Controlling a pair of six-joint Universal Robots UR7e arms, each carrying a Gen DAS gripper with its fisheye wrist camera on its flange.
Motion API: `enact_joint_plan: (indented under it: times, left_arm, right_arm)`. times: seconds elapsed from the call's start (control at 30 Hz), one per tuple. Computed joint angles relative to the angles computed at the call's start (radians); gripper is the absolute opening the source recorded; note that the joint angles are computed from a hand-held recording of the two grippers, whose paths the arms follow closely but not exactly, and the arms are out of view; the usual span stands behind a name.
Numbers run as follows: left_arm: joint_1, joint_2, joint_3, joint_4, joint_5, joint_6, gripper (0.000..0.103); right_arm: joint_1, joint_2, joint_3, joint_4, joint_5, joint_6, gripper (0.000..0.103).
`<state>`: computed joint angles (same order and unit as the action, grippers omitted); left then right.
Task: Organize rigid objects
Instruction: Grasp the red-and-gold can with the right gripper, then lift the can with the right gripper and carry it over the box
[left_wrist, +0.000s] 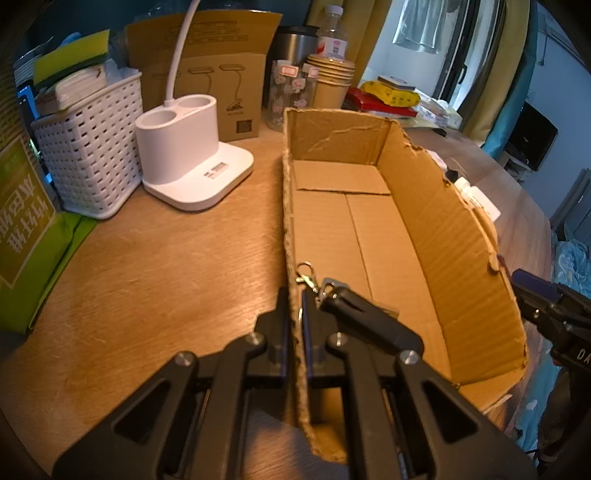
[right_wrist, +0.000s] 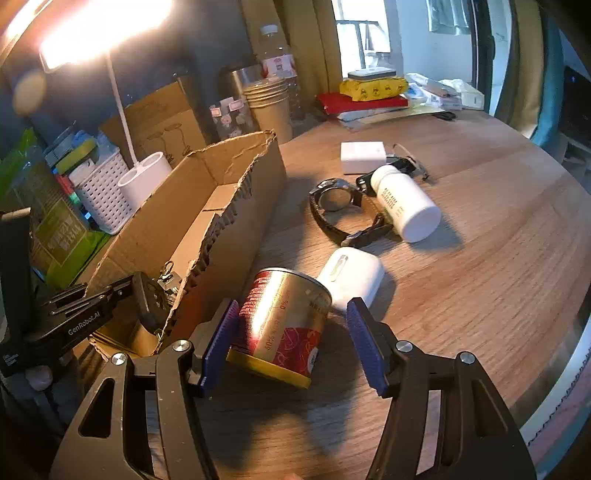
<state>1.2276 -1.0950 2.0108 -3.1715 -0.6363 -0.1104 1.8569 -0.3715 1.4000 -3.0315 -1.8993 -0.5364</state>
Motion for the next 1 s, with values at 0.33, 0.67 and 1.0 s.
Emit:
enact_joint_plan:
  times: [0.33, 0.67, 1.0]
  left_arm:
    - [0.001, -0.002, 0.003, -0.004, -0.004, 0.003, 0.006]
    - [0.000, -0.002, 0.003, -0.003, 0.000, 0.003, 0.006]
    - [-0.002, -0.002, 0.004, -0.004, 0.002, 0.004, 0.006]
  right_arm:
    - [-0.008, 0.013, -0.017, 0.050, 0.009, 0.029, 0.064]
    - [-0.006, 0.013, -0.013, 0.042, 0.005, 0.017, 0.060]
    - [-0.005, -0.010, 0.013, 0.006, 0.023, 0.008, 0.059]
